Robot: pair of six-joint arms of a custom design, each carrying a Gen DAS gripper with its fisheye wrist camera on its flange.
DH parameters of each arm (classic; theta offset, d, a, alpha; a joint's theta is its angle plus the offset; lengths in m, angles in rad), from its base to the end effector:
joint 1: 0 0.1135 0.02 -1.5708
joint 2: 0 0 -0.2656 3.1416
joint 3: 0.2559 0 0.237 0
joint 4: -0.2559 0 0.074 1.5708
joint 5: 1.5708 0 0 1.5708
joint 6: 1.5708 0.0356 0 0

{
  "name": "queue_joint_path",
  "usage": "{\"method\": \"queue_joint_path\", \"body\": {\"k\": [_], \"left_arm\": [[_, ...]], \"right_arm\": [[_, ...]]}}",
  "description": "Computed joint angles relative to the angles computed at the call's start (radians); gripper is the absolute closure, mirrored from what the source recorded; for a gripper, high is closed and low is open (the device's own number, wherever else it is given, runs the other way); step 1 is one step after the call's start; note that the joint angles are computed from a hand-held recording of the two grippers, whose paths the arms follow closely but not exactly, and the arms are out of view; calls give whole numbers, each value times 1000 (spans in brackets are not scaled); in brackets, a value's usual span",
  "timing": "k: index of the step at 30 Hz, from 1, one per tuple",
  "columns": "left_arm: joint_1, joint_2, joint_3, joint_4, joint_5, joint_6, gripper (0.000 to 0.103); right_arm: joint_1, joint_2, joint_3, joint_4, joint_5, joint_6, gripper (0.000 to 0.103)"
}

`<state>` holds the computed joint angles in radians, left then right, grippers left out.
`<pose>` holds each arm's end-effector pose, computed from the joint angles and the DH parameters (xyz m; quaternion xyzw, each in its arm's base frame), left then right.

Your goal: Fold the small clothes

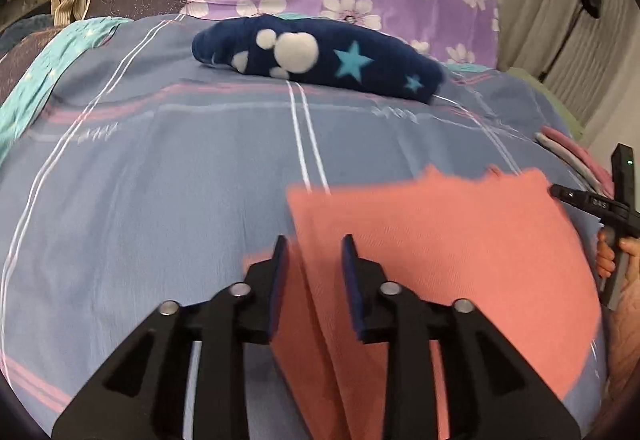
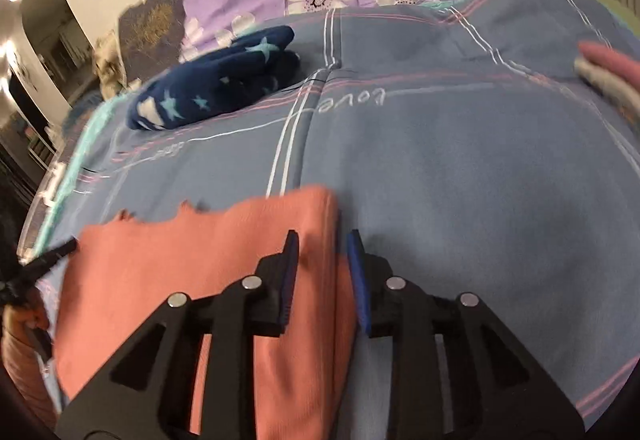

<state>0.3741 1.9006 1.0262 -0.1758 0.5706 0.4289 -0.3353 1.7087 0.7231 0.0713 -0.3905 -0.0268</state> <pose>0.3336 0.1103 0.1372 0.0978 0.9249 -0.1538 0.3336 0.2863 -0.0854 0.1339 0.0809 0.9272 0.1237 0.3442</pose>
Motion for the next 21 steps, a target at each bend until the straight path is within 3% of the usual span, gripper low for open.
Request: {"method": "queue_joint_path", "body": {"k": [3,6,9,11,12,13,14,16,19,21], "left_arm": [[119,-154,-158,-78,110,141,58],[272,-276,-252,-275,197,372,54],[404,-270,-261,-558,245,679,54],[431,-220,-265,-644,238,783,56],[417,-222,-298,-606,197,761,89],[397,-250,-339,-529,152,716,103],[392,-279,-376,-460,118,687,103],[419,-311,-382,-444,108,682,103],[423,-434,-452,-254,-5,564,103],[417,-474,-445,-277,14,535,103]], "right_arm": [[-96,-125,-130,-44,-73,-110,70],[-208,-242,-237,-133,-140,-248,69],[-286,-329,-306,-193,-177,-322,65],[-329,-365,-342,-212,-205,-357,63],[-352,-380,-352,-231,-222,-376,63],[-366,-391,-360,-242,-232,-384,63],[-381,-403,-366,-255,-240,-392,63],[-402,-429,-368,-287,-257,-410,63],[-445,-431,-360,-323,-275,-462,61],[-464,-409,-347,-327,-281,-477,61]]}}
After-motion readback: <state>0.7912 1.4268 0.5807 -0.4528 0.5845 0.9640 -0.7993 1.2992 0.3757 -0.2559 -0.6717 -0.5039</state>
